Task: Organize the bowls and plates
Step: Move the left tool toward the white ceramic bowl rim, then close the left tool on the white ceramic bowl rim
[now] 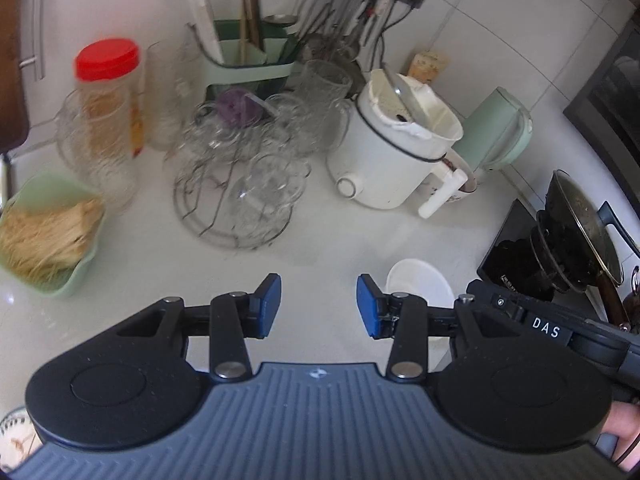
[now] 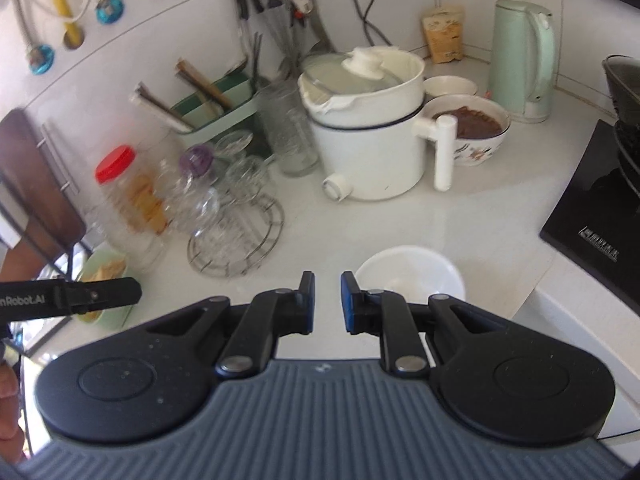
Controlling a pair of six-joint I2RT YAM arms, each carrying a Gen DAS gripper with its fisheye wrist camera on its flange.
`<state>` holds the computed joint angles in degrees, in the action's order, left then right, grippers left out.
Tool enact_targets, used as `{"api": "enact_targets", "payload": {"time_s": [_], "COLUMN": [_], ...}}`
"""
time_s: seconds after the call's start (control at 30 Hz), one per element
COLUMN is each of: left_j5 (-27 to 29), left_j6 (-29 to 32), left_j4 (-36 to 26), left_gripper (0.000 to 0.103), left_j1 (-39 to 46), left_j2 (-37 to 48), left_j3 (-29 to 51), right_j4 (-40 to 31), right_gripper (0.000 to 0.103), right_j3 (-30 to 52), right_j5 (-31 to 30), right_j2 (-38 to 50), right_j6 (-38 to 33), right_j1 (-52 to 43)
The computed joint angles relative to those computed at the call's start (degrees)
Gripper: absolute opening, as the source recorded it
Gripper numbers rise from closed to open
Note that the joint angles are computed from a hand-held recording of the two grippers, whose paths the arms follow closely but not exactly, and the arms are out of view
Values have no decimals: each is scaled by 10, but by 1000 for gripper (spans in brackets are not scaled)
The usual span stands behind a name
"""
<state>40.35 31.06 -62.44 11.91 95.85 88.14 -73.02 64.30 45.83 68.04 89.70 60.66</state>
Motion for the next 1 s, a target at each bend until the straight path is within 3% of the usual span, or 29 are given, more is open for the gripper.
{"api": "enact_targets", "payload": {"time_s": [0.37, 0.53, 0.6, 0.63, 0.67, 1.0], "left_j5": [-42, -47, -65, -72, -83, -115], "left_j6": [-68, -54, -57, -60, -65, -107], "left_j4": [60, 79, 86, 94, 103, 158], "left_gripper": [57, 64, 65, 65, 65, 64], "left_j1": [-101, -145, -165, -175, -184, -261], "left_j2": [20, 47, 63, 67, 68, 126], "left_j3": [-11, -26, -26, -30, -36, -62], "right_j4": [35, 55, 65, 67, 69, 205], "right_gripper": [18, 18, 32, 49, 59, 57], "right_j3": [-71, -116, -140, -150, -162, -291], "right_j5": [-24, -53, -59, -52, -46, -155], "right_j2": [-91, -133, -152, -157, -162, -251], "right_j6": [-77, -106, -115, -113, -110, -259], "right_j1": [-95, -145, -165, -169, -173, -327]}}
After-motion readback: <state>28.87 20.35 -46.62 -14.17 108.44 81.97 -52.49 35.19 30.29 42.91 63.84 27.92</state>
